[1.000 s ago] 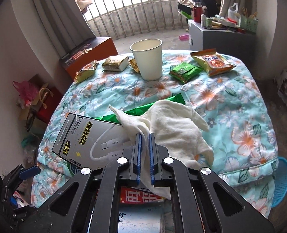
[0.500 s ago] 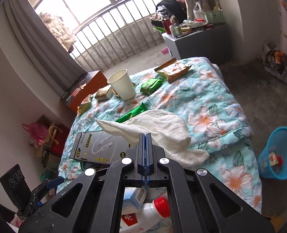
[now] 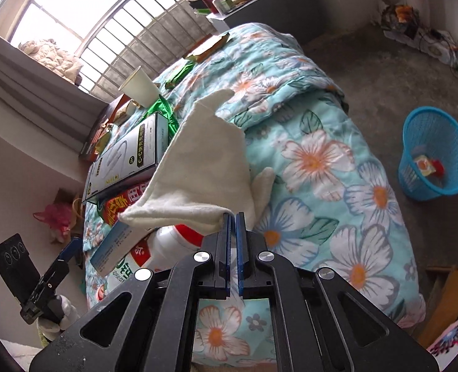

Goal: Collect trash
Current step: 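Grasp the blue-and-white box with the left tool while the right tool lifts the cloth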

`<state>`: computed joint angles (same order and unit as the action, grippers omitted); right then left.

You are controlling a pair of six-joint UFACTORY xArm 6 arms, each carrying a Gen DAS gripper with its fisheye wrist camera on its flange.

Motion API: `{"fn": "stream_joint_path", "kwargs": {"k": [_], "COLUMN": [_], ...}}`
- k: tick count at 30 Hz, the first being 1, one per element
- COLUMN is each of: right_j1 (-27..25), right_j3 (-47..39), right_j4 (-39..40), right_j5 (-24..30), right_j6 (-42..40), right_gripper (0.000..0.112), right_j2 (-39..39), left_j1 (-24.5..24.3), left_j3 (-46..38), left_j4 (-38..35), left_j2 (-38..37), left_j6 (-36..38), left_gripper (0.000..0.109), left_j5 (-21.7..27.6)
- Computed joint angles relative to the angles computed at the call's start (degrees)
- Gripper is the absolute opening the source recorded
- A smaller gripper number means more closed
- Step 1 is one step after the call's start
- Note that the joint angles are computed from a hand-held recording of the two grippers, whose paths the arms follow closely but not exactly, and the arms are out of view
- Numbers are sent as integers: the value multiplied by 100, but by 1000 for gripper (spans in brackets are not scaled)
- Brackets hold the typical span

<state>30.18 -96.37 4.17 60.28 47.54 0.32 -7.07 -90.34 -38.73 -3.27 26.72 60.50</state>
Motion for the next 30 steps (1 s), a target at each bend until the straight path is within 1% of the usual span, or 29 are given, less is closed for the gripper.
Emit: {"fn": "stream_joint_path", "kwargs": {"k": [2, 3, 4, 7, 11, 14, 17, 22, 26, 30], "right_j1": [2, -3, -16, -65, -101, -89, -61, -110, -170, -209], "right_j3": [31, 24, 31, -28, 13, 121, 193, 300, 385, 452], "right_j4": [-52, -81, -118, -112, -82, -85, -94, -116, -90, -63], "right_j5": [-67, -92, -114, -143, -288, -405, -438, -449, -488, -521], "right_j6": [63, 89, 98, 43, 90, 174, 217, 308, 293, 343], "right_gripper": [14, 26, 33, 34, 36, 37, 37, 37, 38, 39], "right_j2": [-41, -45, -64, -10, 7, -52, -103, -180, -247, -267], "left_j1": [36, 59, 72, 35, -169, -342, -403, -397, -391, -436], "left_j3": [6, -28, -92, -445, -1051, -1302, -1670, -2150, -2408, -2394], "left_j4": [86, 116, 152, 262, 523, 843, 1016, 971, 1033, 1198], "left_j2": [-31, -19, 16, 223, 643, 868, 1187, 1611, 1799, 1800], "left_j6": [38, 76, 128, 385, 681, 825, 803, 731, 613, 580], "left_gripper": [89, 88, 85, 81, 79, 79, 79, 79, 79, 78], "left_j5": [109, 198, 292, 636, 1107, 1233, 1462, 1789, 1822, 1608]}}
